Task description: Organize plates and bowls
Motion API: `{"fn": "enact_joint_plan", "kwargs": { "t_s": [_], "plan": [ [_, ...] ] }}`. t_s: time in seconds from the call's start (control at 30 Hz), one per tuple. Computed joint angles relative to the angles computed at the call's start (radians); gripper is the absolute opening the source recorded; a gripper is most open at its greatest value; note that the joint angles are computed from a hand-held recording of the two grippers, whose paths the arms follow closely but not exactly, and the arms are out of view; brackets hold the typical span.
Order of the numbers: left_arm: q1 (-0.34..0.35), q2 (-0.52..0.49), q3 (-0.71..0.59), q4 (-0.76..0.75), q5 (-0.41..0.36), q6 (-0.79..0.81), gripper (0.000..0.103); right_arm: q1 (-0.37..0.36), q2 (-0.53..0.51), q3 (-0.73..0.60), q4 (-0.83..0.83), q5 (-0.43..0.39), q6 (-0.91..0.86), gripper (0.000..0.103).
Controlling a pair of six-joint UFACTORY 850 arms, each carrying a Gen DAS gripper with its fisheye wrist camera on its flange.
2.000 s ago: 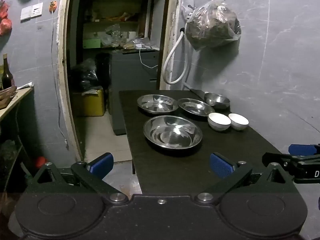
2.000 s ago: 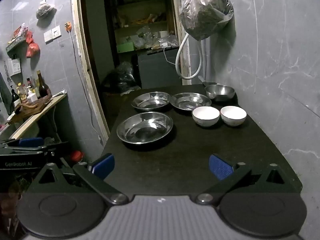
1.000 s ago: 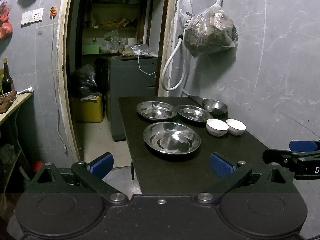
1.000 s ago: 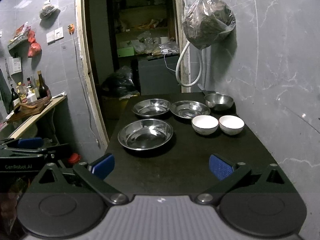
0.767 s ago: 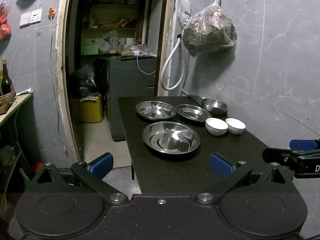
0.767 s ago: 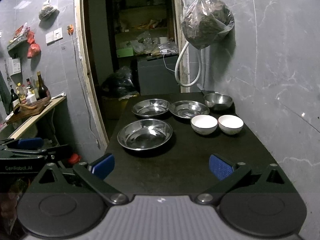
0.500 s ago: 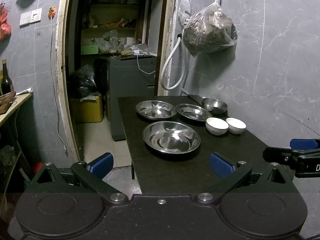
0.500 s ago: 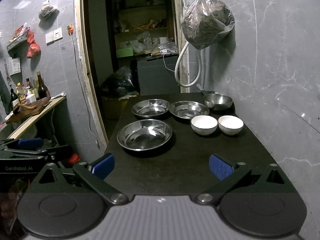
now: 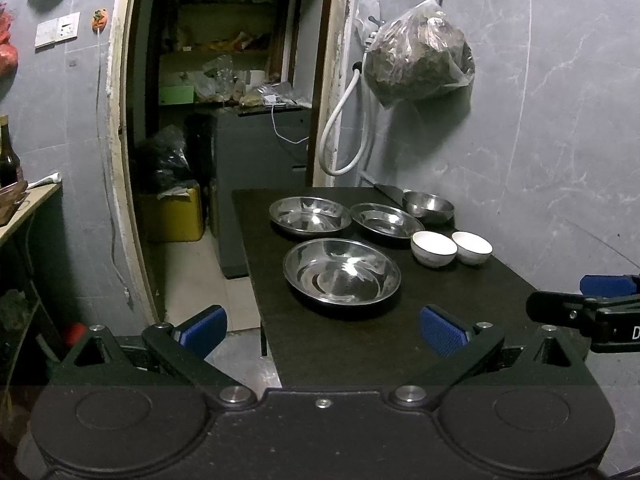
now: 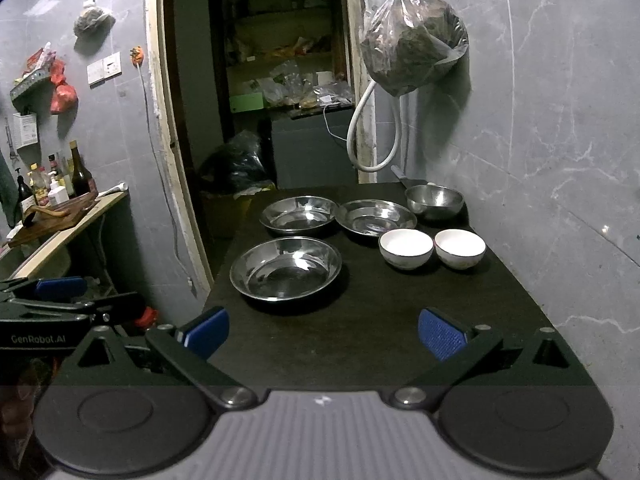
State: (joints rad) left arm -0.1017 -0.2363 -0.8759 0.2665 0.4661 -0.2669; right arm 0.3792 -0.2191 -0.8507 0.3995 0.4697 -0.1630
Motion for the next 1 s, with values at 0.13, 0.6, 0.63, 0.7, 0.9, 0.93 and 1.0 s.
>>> {"fn": "enact_joint_plan", "kwargs": {
  "t_s": [0.13, 0.6, 0.63, 0.7, 0.9, 0.93, 1.0],
  "plan": [
    [0.001, -0.007, -0.010, 0.006, -0.006, -0.003, 0.102, -0.003, -0.002, -0.001, -0.007, 0.001, 0.006, 0.103],
    [-0.006, -0.020, -0.029, 0.012, -0.023, 0.005, 0.102, -0.007, -0.012, -0.006, -0.019, 0.002, 0.016, 0.103],
    [-0.007, -0.024, -0.033, 0.010, -0.025, 0.008, 0.102, -0.008, -0.012, -0.006, -0.021, 0.002, 0.019, 0.103],
    [-0.008, -0.030, -0.039, 0.008, -0.029, 0.013, 0.102, -0.015, -0.015, -0.007, -0.037, -0.001, 0.035, 0.103],
    [-0.008, -0.049, -0.061, -0.002, -0.052, 0.022, 0.102, -0.035, -0.050, -0.043, -0.090, -0.023, 0.076, 0.103],
    [-0.009, -0.052, -0.067, -0.005, -0.058, 0.023, 0.102, -0.036, -0.054, -0.048, -0.093, -0.027, 0.077, 0.103],
    [-0.011, -0.060, -0.076, -0.010, -0.068, 0.027, 0.102, -0.039, -0.060, -0.057, -0.100, -0.036, 0.083, 0.103]
  ]
}}
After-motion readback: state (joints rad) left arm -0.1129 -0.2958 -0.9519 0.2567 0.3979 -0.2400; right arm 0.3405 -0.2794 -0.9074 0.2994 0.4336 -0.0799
